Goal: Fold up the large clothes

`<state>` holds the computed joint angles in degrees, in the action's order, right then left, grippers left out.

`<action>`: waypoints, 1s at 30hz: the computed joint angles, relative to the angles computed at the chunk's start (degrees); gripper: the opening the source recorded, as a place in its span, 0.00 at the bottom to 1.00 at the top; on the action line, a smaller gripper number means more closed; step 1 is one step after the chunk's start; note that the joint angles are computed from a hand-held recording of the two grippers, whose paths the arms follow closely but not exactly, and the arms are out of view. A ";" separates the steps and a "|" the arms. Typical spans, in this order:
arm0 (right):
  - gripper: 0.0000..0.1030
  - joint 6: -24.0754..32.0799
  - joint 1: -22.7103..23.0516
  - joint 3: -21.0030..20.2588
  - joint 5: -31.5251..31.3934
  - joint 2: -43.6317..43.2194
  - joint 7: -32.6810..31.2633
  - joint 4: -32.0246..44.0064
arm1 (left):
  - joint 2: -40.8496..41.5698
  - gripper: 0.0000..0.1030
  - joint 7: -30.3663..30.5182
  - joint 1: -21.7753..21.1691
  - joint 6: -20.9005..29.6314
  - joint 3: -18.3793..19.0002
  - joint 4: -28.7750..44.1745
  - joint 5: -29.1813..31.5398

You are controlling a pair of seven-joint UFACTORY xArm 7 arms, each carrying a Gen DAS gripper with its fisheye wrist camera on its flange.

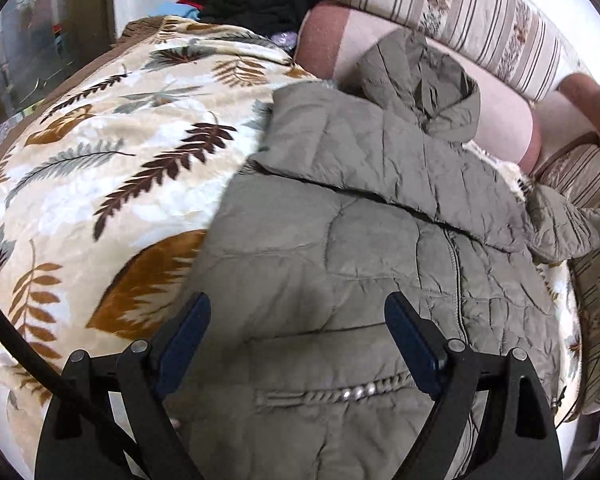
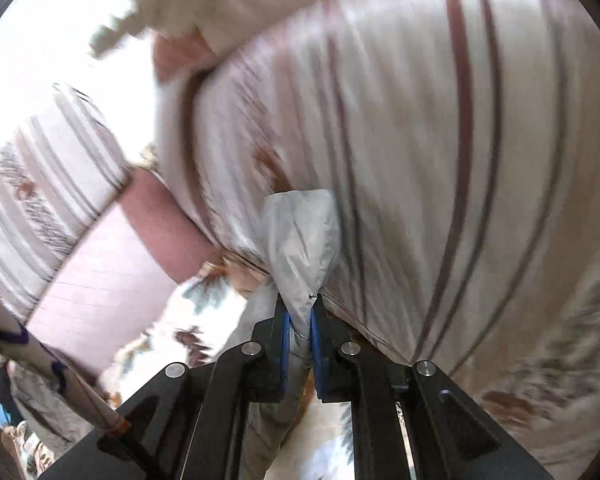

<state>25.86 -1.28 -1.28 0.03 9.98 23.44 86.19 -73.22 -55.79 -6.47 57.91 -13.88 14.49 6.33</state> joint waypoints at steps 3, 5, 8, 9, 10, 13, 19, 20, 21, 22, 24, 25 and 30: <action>0.09 0.33 1.76 1.94 0.17 -4.91 -2.45 -0.89 | -5.66 0.85 0.02 -0.78 3.89 -0.19 -0.93 0.22; 0.09 0.78 3.47 3.36 0.36 -7.44 -4.65 -1.01 | -9.20 0.85 0.02 -1.30 6.42 -0.49 -1.46 0.19; 0.09 1.63 6.87 5.74 1.54 -10.46 -7.90 -1.23 | -14.26 0.85 0.10 -2.16 10.00 -0.85 -2.27 -0.19; 0.09 1.96 8.29 6.67 1.54 -11.15 -8.53 -1.22 | -15.87 0.85 0.27 -2.46 11.28 -0.93 -2.48 -0.32; 0.09 2.42 9.78 7.65 0.98 -11.35 -8.48 -0.74 | -17.42 0.85 0.55 -2.73 12.54 -0.97 -2.69 -0.39; 0.09 2.93 14.35 10.33 -1.14 -10.36 -7.82 0.74 | -22.11 0.85 1.84 -3.24 17.32 -1.61 -2.75 -0.07; 0.09 3.33 23.52 14.66 -2.70 -7.54 -8.00 0.10 | -29.68 0.85 4.33 -2.67 24.52 -2.69 -2.87 1.26; 0.09 3.43 24.90 15.17 -2.77 -6.78 -8.30 -0.23 | -31.36 0.85 4.65 -2.54 25.58 -2.54 -3.13 1.31; 0.09 3.77 26.29 15.53 -3.36 -5.34 -7.84 0.37 | -32.62 0.85 4.93 -2.30 26.27 -2.27 -3.40 1.23; 0.09 3.66 27.41 15.68 -3.47 -3.98 -7.86 0.55 | -33.89 0.85 5.20 -2.04 26.93 -1.86 -3.74 1.08; 0.09 3.95 30.13 16.02 -4.70 -0.91 -7.17 1.13 | -35.57 0.85 5.88 -1.34 27.63 -1.18 -4.25 0.80; 0.09 4.14 31.37 15.88 -5.48 0.37 -6.68 1.46 | -36.22 0.85 6.27 -0.92 27.96 -0.90 -4.47 0.74; 0.09 6.09 36.89 15.44 -7.49 8.96 -5.71 4.49 | -39.40 0.85 7.91 0.78 29.08 0.09 -5.93 0.11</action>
